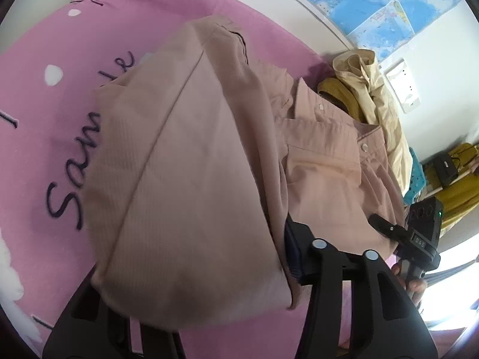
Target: Fold large clothes
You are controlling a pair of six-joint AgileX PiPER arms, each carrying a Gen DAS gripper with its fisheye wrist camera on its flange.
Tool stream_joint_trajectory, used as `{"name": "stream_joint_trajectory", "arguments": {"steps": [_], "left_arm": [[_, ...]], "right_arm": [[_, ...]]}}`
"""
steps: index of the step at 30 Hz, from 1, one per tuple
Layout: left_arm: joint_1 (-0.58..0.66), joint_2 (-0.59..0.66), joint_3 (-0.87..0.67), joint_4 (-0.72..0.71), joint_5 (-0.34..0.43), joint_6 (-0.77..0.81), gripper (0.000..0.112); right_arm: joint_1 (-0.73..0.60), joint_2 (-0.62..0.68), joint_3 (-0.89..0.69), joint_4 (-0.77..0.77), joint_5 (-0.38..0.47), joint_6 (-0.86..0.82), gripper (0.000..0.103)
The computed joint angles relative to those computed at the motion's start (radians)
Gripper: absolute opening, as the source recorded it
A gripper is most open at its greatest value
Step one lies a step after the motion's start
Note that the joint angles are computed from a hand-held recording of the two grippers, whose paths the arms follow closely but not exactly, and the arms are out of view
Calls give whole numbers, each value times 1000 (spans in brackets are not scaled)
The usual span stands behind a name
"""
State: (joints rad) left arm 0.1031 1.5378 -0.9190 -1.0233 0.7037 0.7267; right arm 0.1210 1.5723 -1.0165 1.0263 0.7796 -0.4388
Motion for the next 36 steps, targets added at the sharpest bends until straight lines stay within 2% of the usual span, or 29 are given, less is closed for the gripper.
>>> {"name": "stream_joint_trajectory", "arguments": {"steps": [1,2,3,4,6,9,10,11,12,15,16,19,21,22,23,24,25,26,27,28,30,31,32,33,35,36], "left_arm": [[8,-24,14,0,7,31,54],[21,-70,37,5,7,72,55],[54,-113,62,-23,41,151,57],[93,-134,70,-46,95,207,62],[237,-187,104,-129,269,378,69],[392,-288,136,-185,369,503,80],[396,-303,123,-186,361,495,83],[372,-315,111,-172,321,478,83],[310,-313,88,-141,240,446,83],[109,-216,6,-5,47,322,83],[64,-189,-18,51,12,270,83],[-111,-54,-109,337,-121,-9,79],[-161,33,-168,449,-132,-123,78],[-172,52,-177,476,-139,-148,77],[-175,70,-190,482,-140,-150,77],[-178,83,-200,489,-145,-158,77],[-179,87,-203,493,-147,-166,77],[-180,93,-210,498,-148,-169,76],[-187,101,-222,515,-151,-185,71],[-197,103,-227,560,-164,-230,56],[-214,105,-249,637,-175,-323,35],[-204,103,-259,616,-168,-314,26],[-190,99,-273,573,-159,-296,21],[-168,86,-281,501,-153,-246,18],[-155,67,-299,426,-168,-201,21],[-150,58,-305,403,-171,-180,35]], "right_arm": [[-4,-22,-5,-47,28,16,58],[-14,-44,-10,-101,51,33,70],[-13,-78,-19,-191,67,80,72],[-17,-97,-28,-245,84,98,72],[-48,-173,-35,-356,146,130,72],[-96,-298,-34,-475,147,150,72],[-97,-330,-48,-501,119,152,73],[-93,-341,-47,-494,93,132,73],[-62,-328,-62,-506,47,126,73],[93,-189,-165,-624,-44,208,72],[134,-125,-206,-643,-61,218,72],[206,28,-324,-724,-45,278,69],[219,133,-415,-739,-8,308,69],[214,169,-443,-722,4,313,65],[220,192,-458,-726,7,327,54],[224,214,-470,-745,3,336,48],[231,221,-462,-779,-14,350,35],[234,211,-437,-789,-37,345,9],[232,205,-421,-774,-59,320,4],[231,189,-406,-781,-79,335,4],[210,139,-362,-727,-133,315,3],[195,103,-341,-691,-166,296,3],[194,83,-339,-695,-186,312,3],[191,51,-336,-720,-215,340,3],[200,14,-341,-798,-277,417,2],[199,15,-358,-842,-292,460,2]]}}
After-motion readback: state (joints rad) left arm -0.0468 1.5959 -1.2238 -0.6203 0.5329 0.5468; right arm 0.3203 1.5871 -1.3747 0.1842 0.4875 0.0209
